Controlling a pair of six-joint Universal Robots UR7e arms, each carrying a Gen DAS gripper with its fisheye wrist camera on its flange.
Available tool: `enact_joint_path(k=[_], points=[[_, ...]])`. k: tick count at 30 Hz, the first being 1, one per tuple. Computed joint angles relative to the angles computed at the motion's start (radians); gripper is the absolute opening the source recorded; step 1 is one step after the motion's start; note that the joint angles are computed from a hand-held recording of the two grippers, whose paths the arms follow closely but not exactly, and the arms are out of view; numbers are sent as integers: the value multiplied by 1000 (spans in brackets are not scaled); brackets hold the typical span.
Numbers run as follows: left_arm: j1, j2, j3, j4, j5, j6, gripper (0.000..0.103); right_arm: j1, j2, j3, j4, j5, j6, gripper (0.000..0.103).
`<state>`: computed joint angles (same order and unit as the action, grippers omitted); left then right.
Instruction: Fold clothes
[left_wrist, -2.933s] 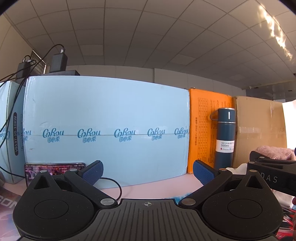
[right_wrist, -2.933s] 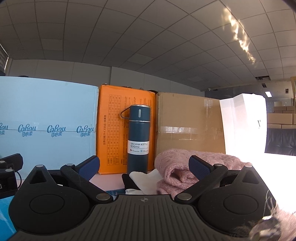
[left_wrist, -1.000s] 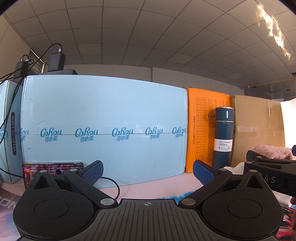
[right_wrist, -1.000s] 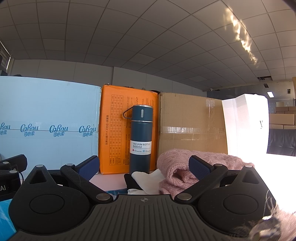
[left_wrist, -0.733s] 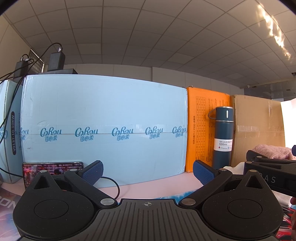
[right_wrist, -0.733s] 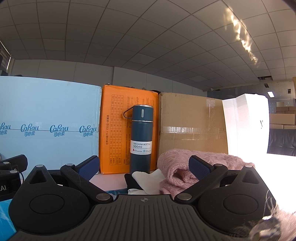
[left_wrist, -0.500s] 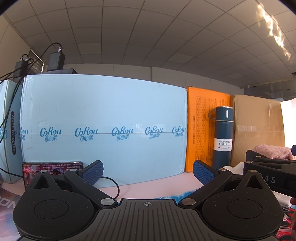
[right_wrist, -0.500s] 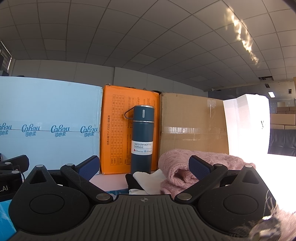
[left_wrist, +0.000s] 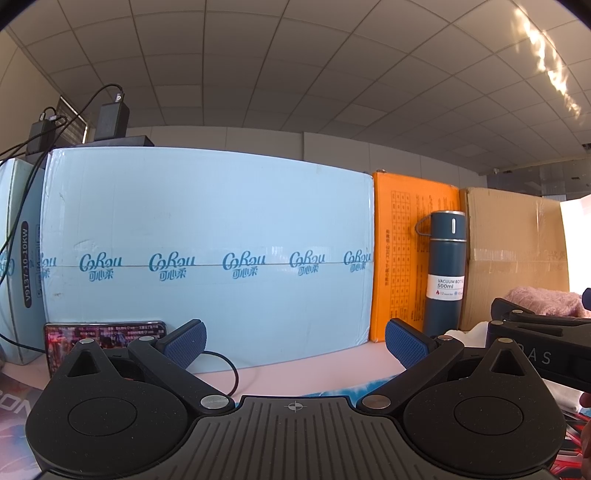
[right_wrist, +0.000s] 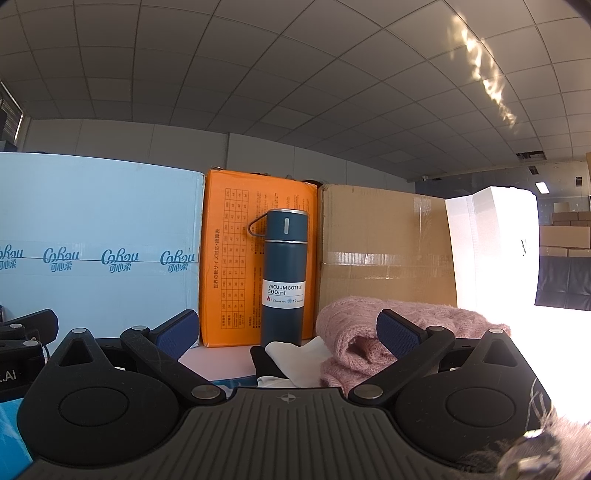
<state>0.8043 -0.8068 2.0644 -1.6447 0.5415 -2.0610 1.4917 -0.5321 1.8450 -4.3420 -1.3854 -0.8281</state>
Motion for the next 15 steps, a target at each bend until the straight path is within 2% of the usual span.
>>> enact_joint_path(k=[10,15], points=[[-3,9,-5,-7,7,30,103,-5,2,1,-24,6,24,103],[-3,10,-3,-18,9,38,103,-33,-7,20,-63,82,87,103]])
